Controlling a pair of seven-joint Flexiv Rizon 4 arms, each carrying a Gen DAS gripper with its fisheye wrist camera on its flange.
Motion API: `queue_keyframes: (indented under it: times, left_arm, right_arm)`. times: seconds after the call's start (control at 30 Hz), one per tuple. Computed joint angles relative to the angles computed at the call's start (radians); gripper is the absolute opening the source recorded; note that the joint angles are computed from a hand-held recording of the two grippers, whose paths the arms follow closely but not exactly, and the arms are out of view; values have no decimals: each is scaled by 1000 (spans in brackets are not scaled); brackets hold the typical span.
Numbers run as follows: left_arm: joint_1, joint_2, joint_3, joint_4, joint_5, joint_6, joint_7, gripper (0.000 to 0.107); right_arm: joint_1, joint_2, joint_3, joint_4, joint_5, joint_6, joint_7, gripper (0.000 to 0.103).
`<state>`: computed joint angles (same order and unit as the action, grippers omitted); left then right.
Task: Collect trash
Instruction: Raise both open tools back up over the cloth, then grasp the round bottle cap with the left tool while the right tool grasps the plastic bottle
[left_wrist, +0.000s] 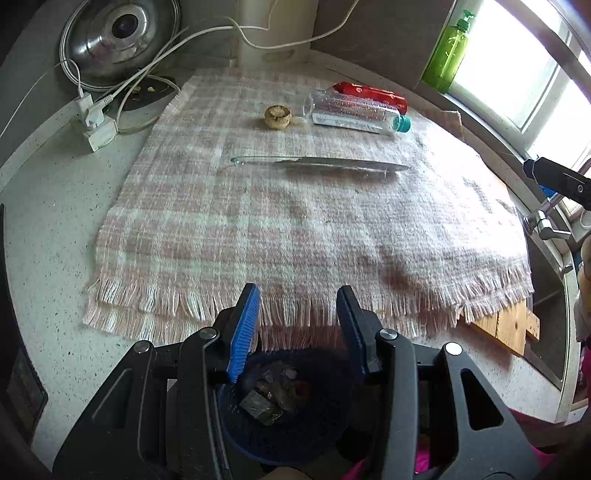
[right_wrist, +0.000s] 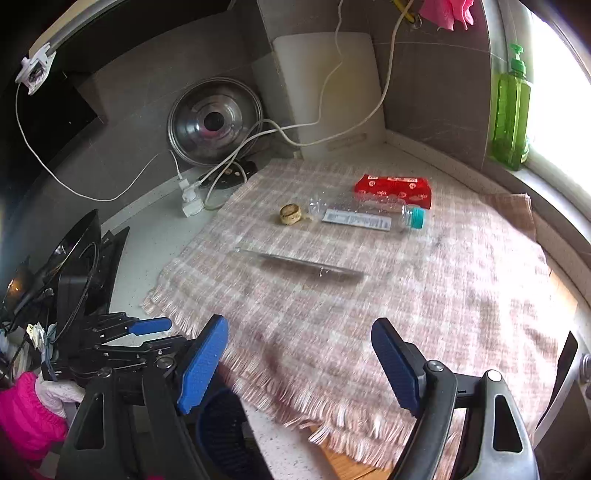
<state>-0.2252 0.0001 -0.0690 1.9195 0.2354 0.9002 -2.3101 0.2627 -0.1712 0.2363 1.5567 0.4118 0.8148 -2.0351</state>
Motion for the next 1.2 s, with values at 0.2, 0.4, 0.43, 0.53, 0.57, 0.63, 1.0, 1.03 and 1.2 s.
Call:
queue_keyframes:
  times: [0.2, 0.4, 0.43, 0.53, 0.57, 0.63, 1.0, 1.03, 1.2]
  left_arm:
    - [6, -54, 3, -106, 45, -44, -39, 44]
    - [11, -118, 27, -199, 44, -51, -41, 44]
    - [12, -129, 32, -214, 39, -52, -38, 44]
    - [19, -164, 45, -253, 16, -45, -22, 44]
    - [21, -176, 50, -262, 5, -39, -16, 44]
    - [28, -199, 58, -282, -19, -37, -3, 44]
    - [68, -323, 92, -381, -141, -40, 77, 44]
    - [72, -336, 94, -390, -150, -38, 82, 44]
    - [82, -403, 98, -444, -187, -57, 140, 44]
  right_arm:
    - [-4, -118, -1, -172, -33, -56, -91, 82]
    - [-4, -253, 14, -367, -91, -163, -181, 82]
    - [-3, -273, 15, -395, -103, -178, -199, 82]
    - [5, -340, 19, -498, -133, -252, -242, 82]
    - [7, -366, 23, -541, -139, -292, -257, 82]
    - [16, -412, 25, -615, -152, -359, -287, 82]
    - [136, -651, -30, -954, -301, -563, -422, 77]
    - [146, -670, -37, -981, -312, -578, -434, 77]
    - [183, -741, -63, -1072, -353, -615, -486, 77]
